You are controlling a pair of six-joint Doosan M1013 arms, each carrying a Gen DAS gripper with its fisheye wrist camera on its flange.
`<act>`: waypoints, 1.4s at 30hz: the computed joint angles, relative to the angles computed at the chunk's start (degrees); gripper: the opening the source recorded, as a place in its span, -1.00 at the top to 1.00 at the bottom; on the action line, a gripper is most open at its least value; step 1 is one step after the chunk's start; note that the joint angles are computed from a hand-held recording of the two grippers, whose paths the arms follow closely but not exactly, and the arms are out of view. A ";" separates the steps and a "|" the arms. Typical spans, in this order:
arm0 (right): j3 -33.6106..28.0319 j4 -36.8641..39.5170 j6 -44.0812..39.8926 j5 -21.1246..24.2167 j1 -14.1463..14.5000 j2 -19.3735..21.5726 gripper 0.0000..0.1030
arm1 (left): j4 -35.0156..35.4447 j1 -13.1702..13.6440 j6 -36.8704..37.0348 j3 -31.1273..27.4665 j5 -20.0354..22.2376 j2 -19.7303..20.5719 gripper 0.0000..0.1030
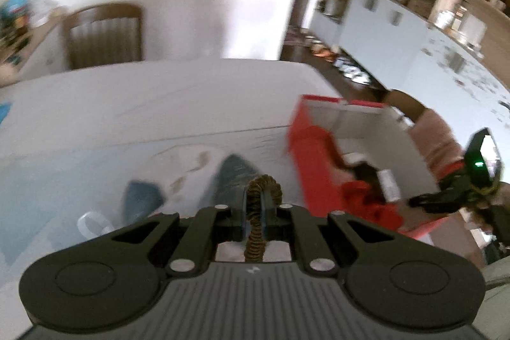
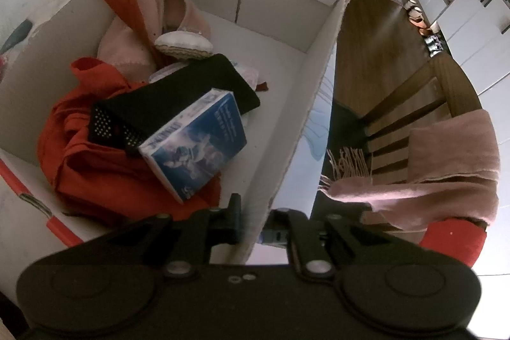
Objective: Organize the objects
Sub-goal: 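Lift the bracelet with the left tool and carry it over the box, then lower the bracelet into the box and open the left tool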
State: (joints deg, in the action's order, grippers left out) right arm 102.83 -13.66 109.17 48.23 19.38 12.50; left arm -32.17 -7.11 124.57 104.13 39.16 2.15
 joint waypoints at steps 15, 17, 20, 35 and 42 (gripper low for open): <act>0.20 0.23 0.33 -0.59 -0.18 -0.24 0.84 | -3.70 -10.03 12.18 -8.33 5.72 6.57 0.87; 0.17 -0.30 0.83 -0.54 -0.13 -0.18 0.84 | -2.94 -11.27 12.27 -9.28 5.91 7.99 0.87; 0.24 -0.57 1.60 -0.61 -0.15 -0.15 0.85 | -2.25 -12.44 11.90 -10.17 5.91 9.77 0.87; 0.04 -0.17 2.82 -0.23 -0.19 -0.19 0.86 | 3.05 -16.16 5.75 -15.16 9.33 17.58 0.87; 0.09 -0.52 3.80 -0.24 -0.07 -0.15 0.86 | 9.42 -17.71 2.04 -15.41 9.58 19.12 0.86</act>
State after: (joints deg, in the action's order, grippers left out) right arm 102.92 -14.18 112.98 47.99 19.31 12.35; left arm -22.75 -24.82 126.61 88.71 48.74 21.27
